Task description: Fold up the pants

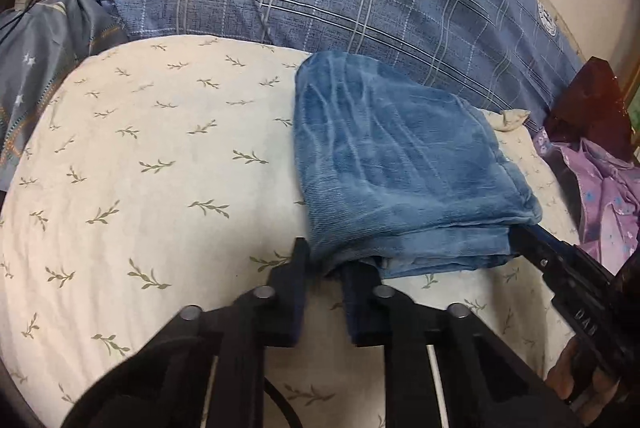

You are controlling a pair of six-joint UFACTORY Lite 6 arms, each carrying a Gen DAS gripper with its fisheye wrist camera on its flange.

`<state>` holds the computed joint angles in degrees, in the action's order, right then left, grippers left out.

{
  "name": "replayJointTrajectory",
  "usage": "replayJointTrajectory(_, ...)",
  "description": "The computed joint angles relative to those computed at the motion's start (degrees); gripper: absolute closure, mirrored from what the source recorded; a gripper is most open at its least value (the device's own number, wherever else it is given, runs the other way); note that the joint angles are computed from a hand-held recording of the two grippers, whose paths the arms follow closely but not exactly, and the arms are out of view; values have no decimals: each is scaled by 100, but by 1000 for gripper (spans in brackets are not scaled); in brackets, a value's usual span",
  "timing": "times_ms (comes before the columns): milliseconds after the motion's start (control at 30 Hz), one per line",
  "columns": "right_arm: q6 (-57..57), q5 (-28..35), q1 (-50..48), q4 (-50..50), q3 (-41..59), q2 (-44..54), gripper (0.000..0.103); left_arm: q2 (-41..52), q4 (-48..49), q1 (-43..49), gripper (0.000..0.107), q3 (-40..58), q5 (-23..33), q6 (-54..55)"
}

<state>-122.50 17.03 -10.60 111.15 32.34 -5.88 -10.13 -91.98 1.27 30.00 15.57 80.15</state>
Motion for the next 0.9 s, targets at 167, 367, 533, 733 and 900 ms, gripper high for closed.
replayJointTrajectory(167, 658, 132, -187, -664, -142, -231, 83, -263, 650, 154, 100, -87, 98, -554)
replayJointTrajectory(367, 881, 61, -109, -882, -48, -69, 79, -585, 1244, -150, 100, -303, -324, -1090)
replayJointTrajectory(533, 1933, 849, -1032, -2134, -408, -811, 39, -790, 2059, 407, 93, -440, 316, -1849)
replayJointTrajectory(733, 2247, 593, -1200, -2410, -309, -602, 29, -1107, 2257, 529, 78, -632, 356, -2116)
replayJointTrajectory(900, 1484, -335, -449, -1527, -108, 130, 37, -798, 1738, 466, 77, -511, 360, -1574)
